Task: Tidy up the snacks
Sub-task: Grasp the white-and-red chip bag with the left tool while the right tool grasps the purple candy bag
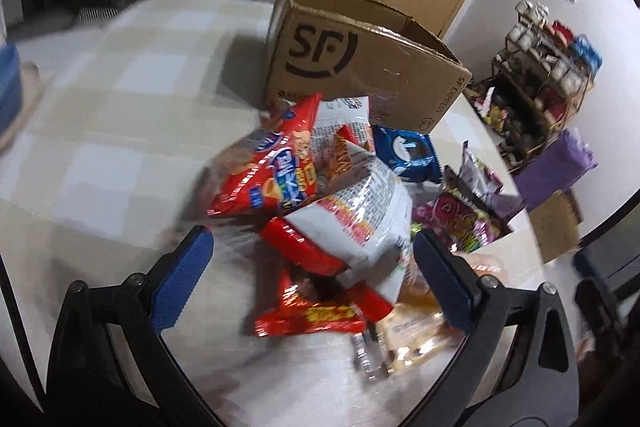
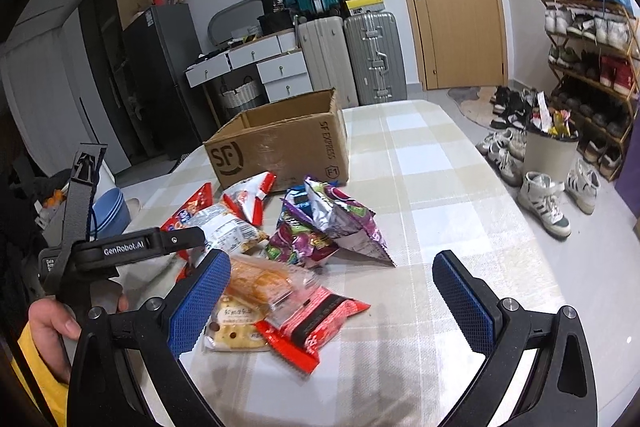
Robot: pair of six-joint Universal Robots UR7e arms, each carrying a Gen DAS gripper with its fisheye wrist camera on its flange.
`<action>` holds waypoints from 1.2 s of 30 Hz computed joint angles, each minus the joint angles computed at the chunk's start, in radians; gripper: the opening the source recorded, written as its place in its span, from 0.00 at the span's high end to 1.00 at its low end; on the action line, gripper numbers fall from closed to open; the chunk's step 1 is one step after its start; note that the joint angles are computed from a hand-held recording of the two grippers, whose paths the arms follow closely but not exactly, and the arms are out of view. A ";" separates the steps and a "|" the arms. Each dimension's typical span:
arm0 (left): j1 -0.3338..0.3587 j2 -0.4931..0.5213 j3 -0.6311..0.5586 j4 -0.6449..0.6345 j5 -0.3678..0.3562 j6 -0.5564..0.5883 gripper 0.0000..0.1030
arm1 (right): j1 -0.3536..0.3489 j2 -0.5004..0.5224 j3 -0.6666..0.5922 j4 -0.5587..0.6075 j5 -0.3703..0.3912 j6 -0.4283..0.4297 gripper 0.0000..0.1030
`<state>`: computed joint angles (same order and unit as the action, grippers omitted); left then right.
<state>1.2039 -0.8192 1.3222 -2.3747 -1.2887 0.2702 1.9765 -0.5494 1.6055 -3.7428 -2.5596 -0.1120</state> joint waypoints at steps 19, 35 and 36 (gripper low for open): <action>-0.016 0.128 -0.127 0.055 -0.043 -0.047 0.69 | -0.027 -0.021 0.045 0.022 0.059 0.089 0.00; -0.016 0.012 -0.047 0.046 -0.133 -0.052 0.70 | -0.029 -0.065 0.047 0.016 0.098 0.035 0.00; -0.009 -0.004 -0.038 0.050 -0.145 -0.044 0.70 | -0.033 -0.072 0.040 0.029 0.099 0.031 0.00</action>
<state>1.1945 -0.8233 1.2842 -2.3246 -1.4333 0.2257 1.9438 -0.6216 1.6455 -3.7138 -2.4606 -0.0812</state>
